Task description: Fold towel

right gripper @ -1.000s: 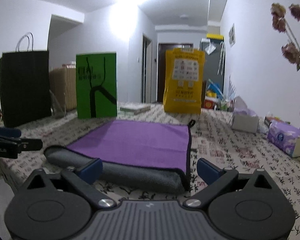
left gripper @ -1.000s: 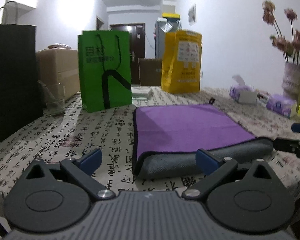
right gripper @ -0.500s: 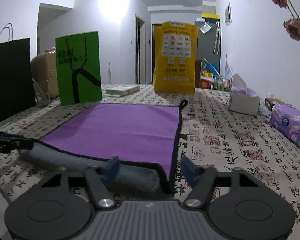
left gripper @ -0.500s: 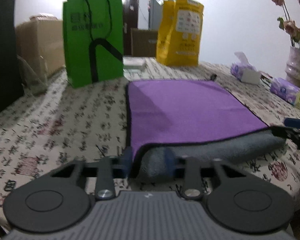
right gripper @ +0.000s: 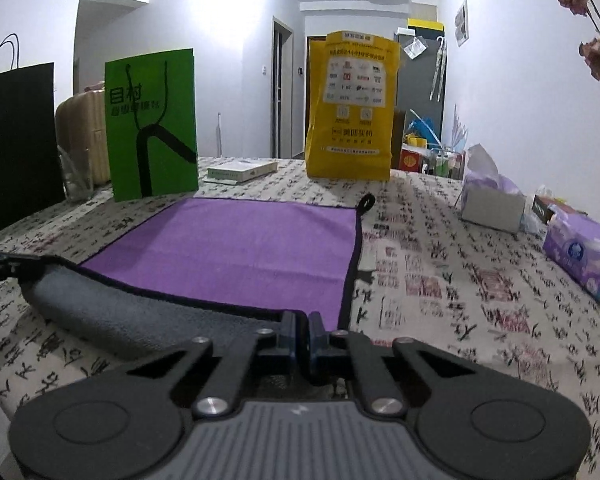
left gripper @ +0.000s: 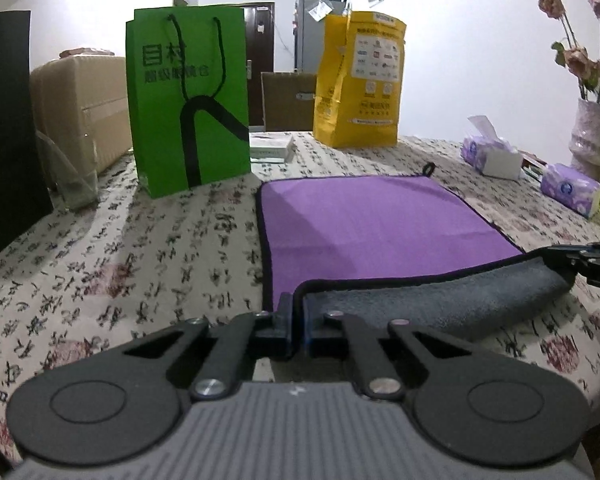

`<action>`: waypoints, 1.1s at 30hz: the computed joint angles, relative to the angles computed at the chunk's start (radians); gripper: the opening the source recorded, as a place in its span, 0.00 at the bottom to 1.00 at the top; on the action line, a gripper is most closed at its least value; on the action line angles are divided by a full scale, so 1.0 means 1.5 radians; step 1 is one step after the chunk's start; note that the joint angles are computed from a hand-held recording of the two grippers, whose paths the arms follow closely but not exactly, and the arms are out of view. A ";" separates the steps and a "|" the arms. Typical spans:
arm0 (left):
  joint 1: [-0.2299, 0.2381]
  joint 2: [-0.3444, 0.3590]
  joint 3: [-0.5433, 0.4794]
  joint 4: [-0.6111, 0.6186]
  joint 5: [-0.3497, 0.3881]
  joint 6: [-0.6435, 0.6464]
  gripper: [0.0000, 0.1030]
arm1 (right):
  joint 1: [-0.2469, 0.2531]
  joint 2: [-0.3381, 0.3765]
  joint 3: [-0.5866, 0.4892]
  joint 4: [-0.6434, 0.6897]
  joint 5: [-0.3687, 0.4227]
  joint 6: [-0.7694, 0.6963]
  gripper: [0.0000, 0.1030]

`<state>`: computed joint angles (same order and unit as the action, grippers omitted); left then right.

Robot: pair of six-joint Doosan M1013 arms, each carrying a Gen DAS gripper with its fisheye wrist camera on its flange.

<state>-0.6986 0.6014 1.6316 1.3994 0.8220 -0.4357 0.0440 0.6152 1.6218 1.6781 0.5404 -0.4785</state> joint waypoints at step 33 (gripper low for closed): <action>0.145 0.067 -0.170 -0.110 -0.115 0.227 0.06 | 0.056 0.152 -0.323 -0.339 -0.032 0.367 0.05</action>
<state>-0.4807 0.7015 1.3761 1.2344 0.6489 -0.0953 0.1278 0.8427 1.1374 1.1702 0.4927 0.0721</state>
